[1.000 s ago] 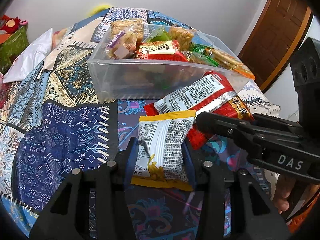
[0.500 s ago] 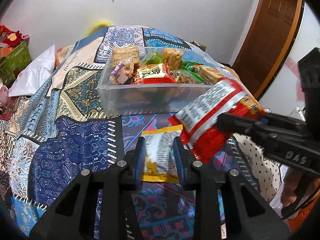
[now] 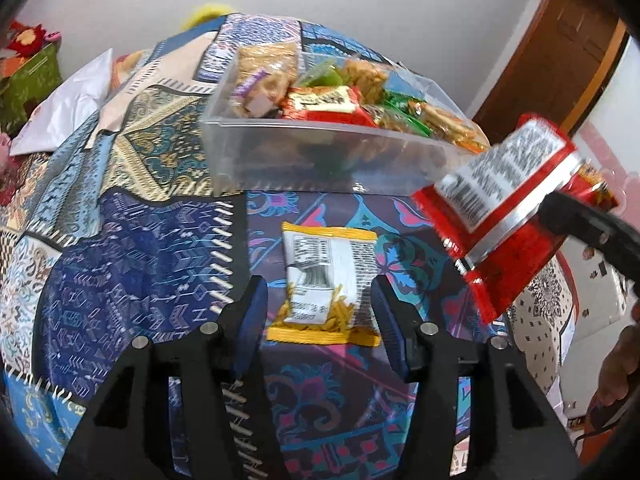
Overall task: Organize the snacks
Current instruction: 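Carry the white snack bag and red snack bag into the clear box and release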
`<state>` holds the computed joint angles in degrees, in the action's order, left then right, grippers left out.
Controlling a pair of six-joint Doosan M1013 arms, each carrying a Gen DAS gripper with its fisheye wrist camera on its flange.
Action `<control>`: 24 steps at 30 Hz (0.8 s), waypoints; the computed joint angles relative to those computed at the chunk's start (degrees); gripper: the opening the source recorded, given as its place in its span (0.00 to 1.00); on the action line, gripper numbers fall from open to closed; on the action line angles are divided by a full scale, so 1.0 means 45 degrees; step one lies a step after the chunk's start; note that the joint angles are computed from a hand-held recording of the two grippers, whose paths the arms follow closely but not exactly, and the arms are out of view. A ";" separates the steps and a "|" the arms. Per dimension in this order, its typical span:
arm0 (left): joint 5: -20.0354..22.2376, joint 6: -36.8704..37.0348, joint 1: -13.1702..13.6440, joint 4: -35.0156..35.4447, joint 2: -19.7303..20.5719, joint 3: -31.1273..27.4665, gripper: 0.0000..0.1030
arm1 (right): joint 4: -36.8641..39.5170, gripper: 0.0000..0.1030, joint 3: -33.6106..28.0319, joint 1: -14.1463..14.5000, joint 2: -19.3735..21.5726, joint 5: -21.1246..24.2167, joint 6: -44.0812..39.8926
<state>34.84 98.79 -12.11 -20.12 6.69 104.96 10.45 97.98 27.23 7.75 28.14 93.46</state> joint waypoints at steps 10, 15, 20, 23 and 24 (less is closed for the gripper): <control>0.0065 -0.1286 -0.0506 0.1560 0.0589 -0.0300 0.49 | -0.0406 0.24 -0.0006 -0.0205 -0.0210 -0.0400 0.0440; -0.0354 -0.1109 -0.0515 0.1564 0.0300 -0.0152 0.45 | -0.0425 0.24 -0.0085 -0.0294 -0.0241 -0.0610 0.0416; -0.0877 -0.1173 -0.0444 0.1801 -0.0079 -0.0143 0.45 | -0.0464 0.24 -0.0226 -0.0366 -0.0198 -0.0828 0.0418; -0.1136 -0.1048 -0.0362 0.1641 -0.0201 -0.0294 0.45 | -0.0446 0.24 -0.0352 -0.0414 -0.0132 -0.0968 0.0386; -0.1198 -0.1027 -0.0345 0.1609 -0.0222 -0.0370 0.45 | -0.0453 0.24 -0.0393 -0.0427 -0.0106 -0.1026 0.0395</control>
<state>29.45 94.17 -13.67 -12.87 5.69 103.30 8.41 96.21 25.31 7.27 23.52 95.24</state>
